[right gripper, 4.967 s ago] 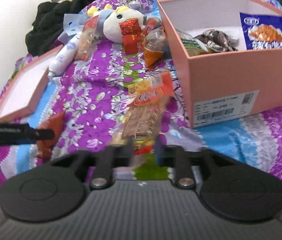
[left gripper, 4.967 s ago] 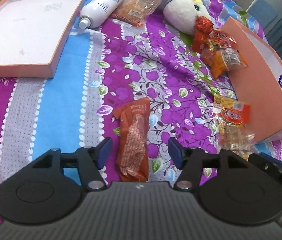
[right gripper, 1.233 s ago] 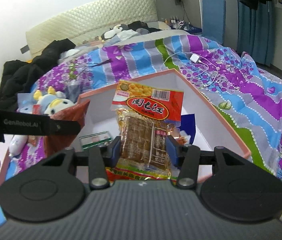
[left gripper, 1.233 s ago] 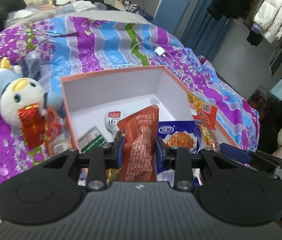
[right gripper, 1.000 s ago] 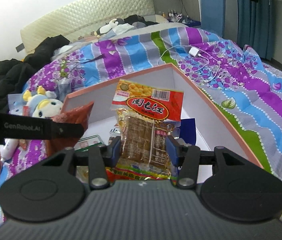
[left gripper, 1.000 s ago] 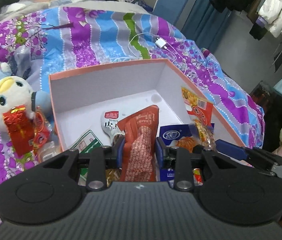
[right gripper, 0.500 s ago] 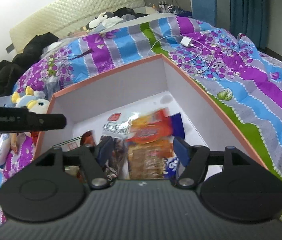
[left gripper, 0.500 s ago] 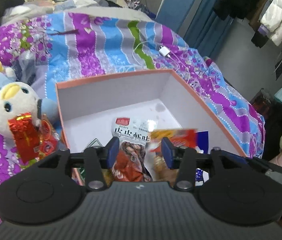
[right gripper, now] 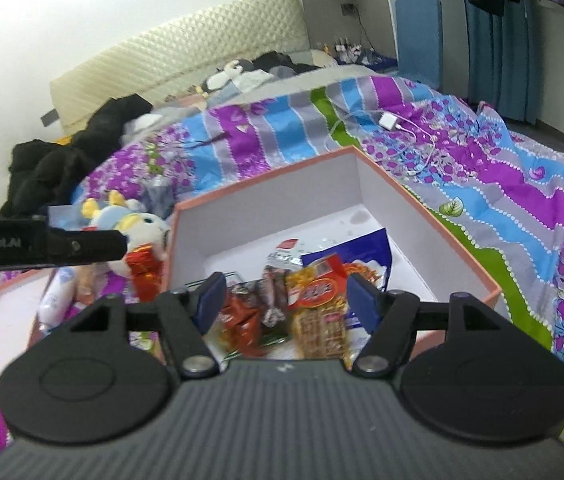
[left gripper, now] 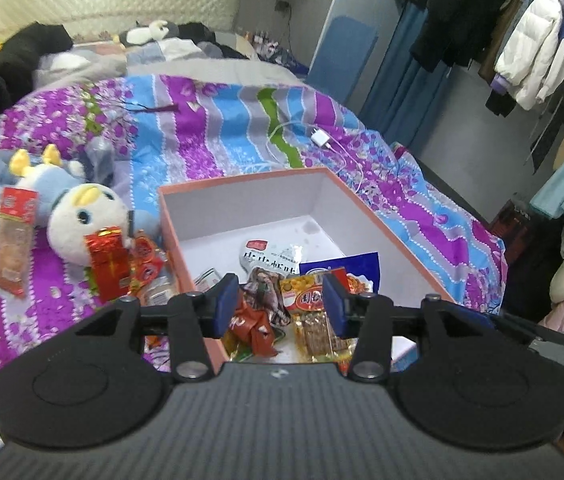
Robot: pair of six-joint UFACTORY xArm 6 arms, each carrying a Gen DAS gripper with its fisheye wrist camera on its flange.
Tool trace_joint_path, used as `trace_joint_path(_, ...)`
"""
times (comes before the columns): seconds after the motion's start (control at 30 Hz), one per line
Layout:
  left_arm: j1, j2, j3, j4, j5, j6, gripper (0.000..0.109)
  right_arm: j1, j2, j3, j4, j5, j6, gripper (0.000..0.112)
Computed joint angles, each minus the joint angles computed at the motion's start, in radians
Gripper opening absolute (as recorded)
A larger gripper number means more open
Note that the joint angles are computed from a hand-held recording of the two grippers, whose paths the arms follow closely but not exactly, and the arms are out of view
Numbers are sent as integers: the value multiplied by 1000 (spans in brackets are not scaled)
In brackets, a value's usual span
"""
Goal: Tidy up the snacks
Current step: 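Open both grippers to drop the packs into the deep pink box, then pull both grippers back and reach toward the red candies by the plush toy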
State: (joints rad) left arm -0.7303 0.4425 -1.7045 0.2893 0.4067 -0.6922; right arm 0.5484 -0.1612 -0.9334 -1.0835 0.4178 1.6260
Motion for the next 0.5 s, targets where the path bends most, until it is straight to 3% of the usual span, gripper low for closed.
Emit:
trace_joint_path(0.2, -19, -221, 259, 165, -43, -190, 52, 101, -88, 42, -21, 79, 41, 68)
trace_joint_path(0.5, -49, -484, 529, 391, -28, -428, 52, 247, -169, 77, -65, 182, 119, 68)
